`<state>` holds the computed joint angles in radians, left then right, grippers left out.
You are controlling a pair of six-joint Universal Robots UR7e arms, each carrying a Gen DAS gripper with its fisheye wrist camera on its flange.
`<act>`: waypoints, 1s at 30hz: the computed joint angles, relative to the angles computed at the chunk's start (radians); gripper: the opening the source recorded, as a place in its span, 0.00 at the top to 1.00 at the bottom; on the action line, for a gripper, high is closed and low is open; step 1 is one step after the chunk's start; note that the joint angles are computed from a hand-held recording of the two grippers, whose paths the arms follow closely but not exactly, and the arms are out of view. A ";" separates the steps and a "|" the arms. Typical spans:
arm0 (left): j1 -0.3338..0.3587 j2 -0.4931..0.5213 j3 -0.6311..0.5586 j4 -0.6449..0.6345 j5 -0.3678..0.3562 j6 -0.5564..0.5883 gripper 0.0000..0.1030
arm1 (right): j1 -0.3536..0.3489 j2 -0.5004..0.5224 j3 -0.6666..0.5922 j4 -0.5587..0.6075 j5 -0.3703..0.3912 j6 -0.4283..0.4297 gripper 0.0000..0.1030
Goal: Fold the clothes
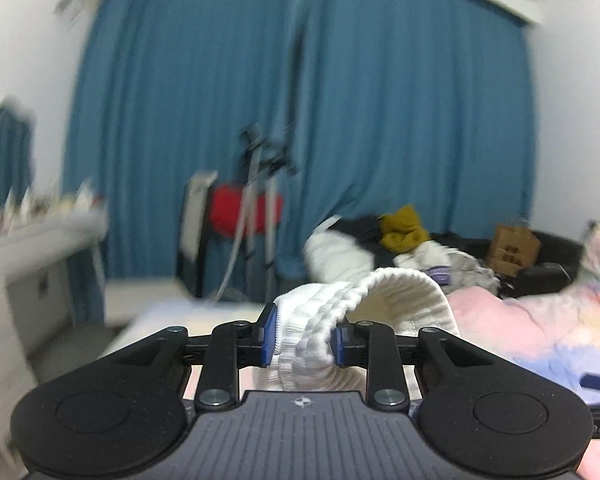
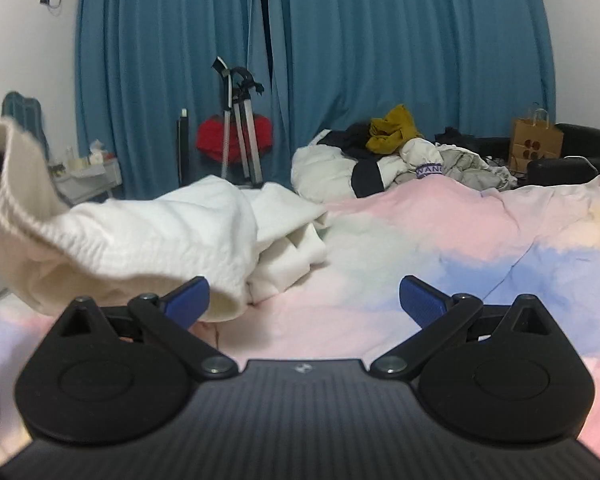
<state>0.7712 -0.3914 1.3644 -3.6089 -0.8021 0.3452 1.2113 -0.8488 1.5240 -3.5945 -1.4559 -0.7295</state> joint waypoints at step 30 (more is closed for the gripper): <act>0.116 0.028 -0.093 0.306 0.082 -0.081 0.50 | 0.044 0.179 -0.255 0.231 0.132 -0.193 0.87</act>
<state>0.8870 -0.3636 1.2719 -3.3027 -0.7204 0.2643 1.2549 -0.6700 1.2692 -3.3632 -1.3243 -0.9228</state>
